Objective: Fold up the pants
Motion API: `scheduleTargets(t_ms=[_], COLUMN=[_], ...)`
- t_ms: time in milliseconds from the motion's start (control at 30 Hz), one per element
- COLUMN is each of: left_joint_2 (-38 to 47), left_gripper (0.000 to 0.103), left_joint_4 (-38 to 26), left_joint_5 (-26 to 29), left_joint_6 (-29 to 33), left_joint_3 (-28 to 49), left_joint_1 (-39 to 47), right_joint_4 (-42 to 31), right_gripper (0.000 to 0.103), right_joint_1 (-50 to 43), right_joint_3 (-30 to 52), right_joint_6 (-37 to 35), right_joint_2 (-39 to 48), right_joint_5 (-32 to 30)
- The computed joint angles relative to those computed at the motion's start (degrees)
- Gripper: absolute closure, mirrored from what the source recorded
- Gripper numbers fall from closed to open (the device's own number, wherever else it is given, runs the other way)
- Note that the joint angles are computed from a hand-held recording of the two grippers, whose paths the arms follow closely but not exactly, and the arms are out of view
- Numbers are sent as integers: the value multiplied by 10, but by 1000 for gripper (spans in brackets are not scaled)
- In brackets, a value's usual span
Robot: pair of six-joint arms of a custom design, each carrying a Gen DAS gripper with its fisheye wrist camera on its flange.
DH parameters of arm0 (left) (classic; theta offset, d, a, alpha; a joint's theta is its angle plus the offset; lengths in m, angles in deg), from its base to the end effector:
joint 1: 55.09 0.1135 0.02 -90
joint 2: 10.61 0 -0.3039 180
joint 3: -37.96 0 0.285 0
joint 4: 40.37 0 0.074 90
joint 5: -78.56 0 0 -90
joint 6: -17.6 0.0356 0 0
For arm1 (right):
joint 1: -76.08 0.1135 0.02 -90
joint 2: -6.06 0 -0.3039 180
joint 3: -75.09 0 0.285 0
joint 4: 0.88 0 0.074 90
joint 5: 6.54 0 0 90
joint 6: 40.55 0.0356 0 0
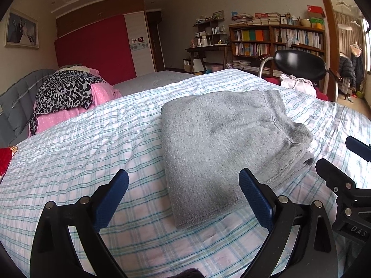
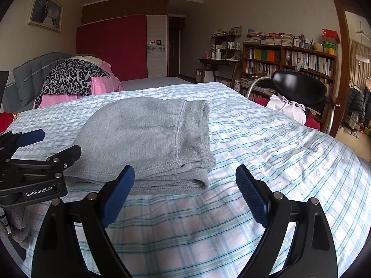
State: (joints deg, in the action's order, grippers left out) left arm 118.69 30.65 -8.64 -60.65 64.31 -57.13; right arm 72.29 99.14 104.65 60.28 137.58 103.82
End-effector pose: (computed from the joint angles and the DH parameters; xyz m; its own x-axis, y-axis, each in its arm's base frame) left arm 0.2414 -0.0103 0.0130 -0.5018 0.2214 -0.8362 0.1830 0.9720 0.1475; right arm 0.2408 0.0891 0.0105 -0.4515 -0.0008 -0.8923 -0.0019 1.0000 0.0001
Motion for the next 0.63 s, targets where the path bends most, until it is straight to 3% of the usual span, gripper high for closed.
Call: scheduleTargets(t_ms=[267, 633], left_joint_2=[4, -17], left_gripper=[8, 8], left_joint_4=[11, -37], left_joint_5=[3, 10], left_joint_6=[1, -9], left_joint_3=[-4, 9], left_joint_1=[1, 9], right_joint_4=[3, 13], right_gripper=[13, 13], right_joint_1=[0, 1], right_joint_3=[0, -1], right_joint_6=[-1, -11], right_joint_2=[1, 5], right_joint_5=[0, -6])
